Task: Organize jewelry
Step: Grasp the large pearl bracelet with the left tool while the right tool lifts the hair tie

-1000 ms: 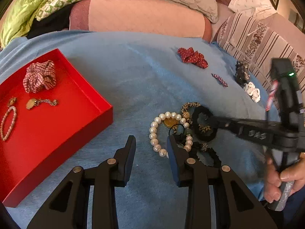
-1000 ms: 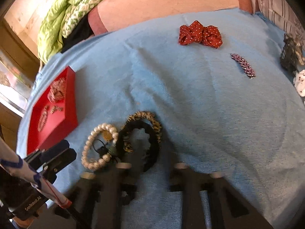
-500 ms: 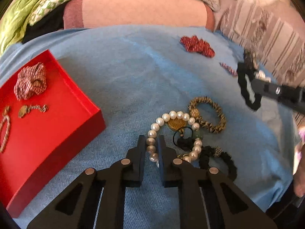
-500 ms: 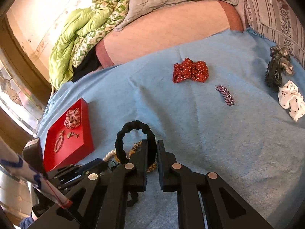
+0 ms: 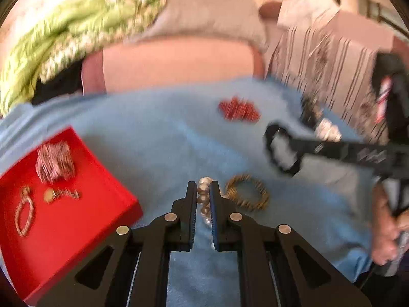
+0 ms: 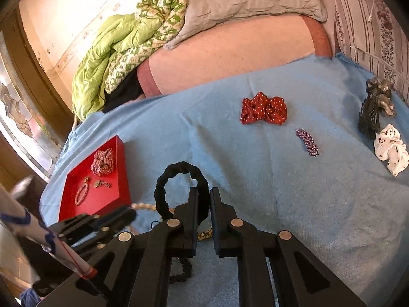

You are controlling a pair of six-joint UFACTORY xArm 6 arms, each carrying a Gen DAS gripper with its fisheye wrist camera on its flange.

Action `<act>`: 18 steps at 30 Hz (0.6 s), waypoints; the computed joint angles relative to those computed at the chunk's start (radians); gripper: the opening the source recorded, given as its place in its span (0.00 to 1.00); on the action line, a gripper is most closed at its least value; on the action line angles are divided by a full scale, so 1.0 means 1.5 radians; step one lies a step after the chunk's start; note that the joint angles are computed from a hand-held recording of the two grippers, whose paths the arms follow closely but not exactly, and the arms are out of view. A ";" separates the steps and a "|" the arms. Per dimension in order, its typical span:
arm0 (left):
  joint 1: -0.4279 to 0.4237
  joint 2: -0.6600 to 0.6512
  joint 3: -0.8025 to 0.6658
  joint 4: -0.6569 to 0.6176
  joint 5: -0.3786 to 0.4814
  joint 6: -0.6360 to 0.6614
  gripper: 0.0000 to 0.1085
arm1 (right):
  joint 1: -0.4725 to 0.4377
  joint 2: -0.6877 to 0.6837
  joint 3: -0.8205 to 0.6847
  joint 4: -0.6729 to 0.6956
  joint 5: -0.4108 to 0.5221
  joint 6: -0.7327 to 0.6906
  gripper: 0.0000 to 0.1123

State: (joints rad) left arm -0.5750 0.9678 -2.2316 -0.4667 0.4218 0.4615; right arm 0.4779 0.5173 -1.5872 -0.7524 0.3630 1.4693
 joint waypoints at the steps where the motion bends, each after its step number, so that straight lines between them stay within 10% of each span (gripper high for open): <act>1: -0.002 -0.015 0.020 -0.042 -0.019 0.040 0.09 | 0.000 0.001 -0.002 -0.002 -0.001 -0.001 0.09; 18: 0.036 -0.058 0.056 -0.135 -0.062 0.080 0.09 | 0.009 0.032 -0.042 0.020 0.012 -0.038 0.09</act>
State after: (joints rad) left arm -0.5204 0.8806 -2.1474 -0.6685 0.3284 0.5818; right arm 0.4909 0.5649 -1.6509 -0.7229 0.3803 1.4116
